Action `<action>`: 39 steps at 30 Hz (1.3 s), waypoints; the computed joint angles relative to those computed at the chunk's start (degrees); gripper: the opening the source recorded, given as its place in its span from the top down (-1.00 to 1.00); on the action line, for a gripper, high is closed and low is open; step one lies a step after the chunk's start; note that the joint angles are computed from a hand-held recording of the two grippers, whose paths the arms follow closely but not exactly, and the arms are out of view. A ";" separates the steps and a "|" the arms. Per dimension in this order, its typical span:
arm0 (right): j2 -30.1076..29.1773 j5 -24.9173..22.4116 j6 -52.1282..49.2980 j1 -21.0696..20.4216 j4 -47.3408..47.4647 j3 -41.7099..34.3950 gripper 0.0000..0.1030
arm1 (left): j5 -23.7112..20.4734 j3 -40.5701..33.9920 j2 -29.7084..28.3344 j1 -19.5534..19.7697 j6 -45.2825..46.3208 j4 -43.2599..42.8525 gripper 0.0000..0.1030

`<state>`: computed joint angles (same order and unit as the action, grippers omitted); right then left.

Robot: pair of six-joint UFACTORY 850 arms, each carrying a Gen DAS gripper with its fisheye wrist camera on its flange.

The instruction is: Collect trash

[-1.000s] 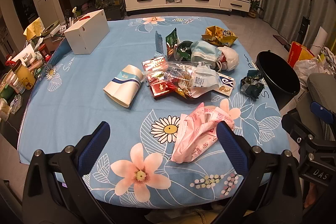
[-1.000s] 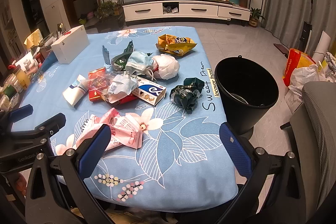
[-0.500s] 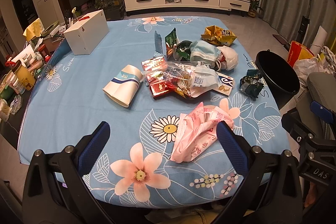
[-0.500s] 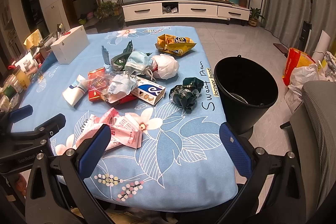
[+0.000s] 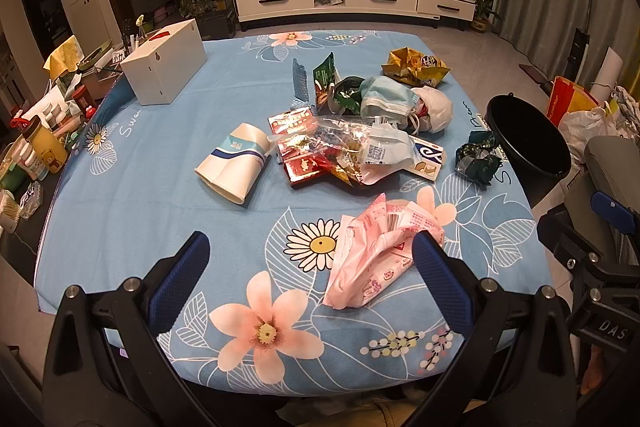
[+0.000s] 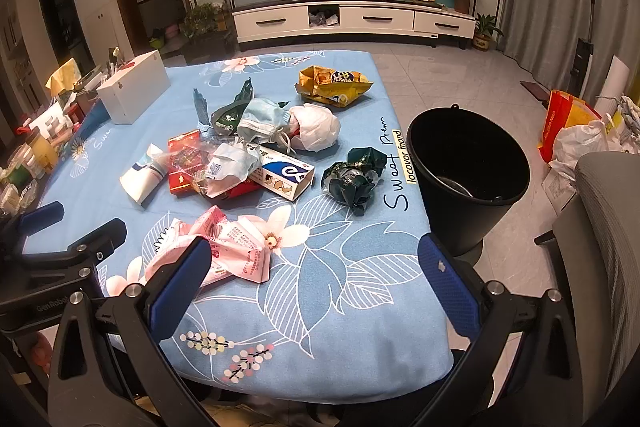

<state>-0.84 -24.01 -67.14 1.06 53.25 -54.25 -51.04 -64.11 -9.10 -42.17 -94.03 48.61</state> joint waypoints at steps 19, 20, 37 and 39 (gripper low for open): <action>-12.01 -14.22 -3.23 -7.60 10.31 -6.73 -0.95 | 24.29 10.98 4.27 4.80 -5.70 5.43 -0.95; -12.42 -14.36 -3.66 -7.80 10.65 -6.88 -0.95 | 24.71 11.28 3.84 4.80 -5.49 6.22 -0.95; -24.63 -15.49 -2.20 -5.77 13.19 -17.55 -0.87 | 30.76 5.02 -6.55 8.21 7.99 3.06 0.48; -25.98 -14.83 -2.27 -5.36 13.76 -19.11 -0.81 | 33.29 6.36 -5.44 8.63 7.22 3.36 0.53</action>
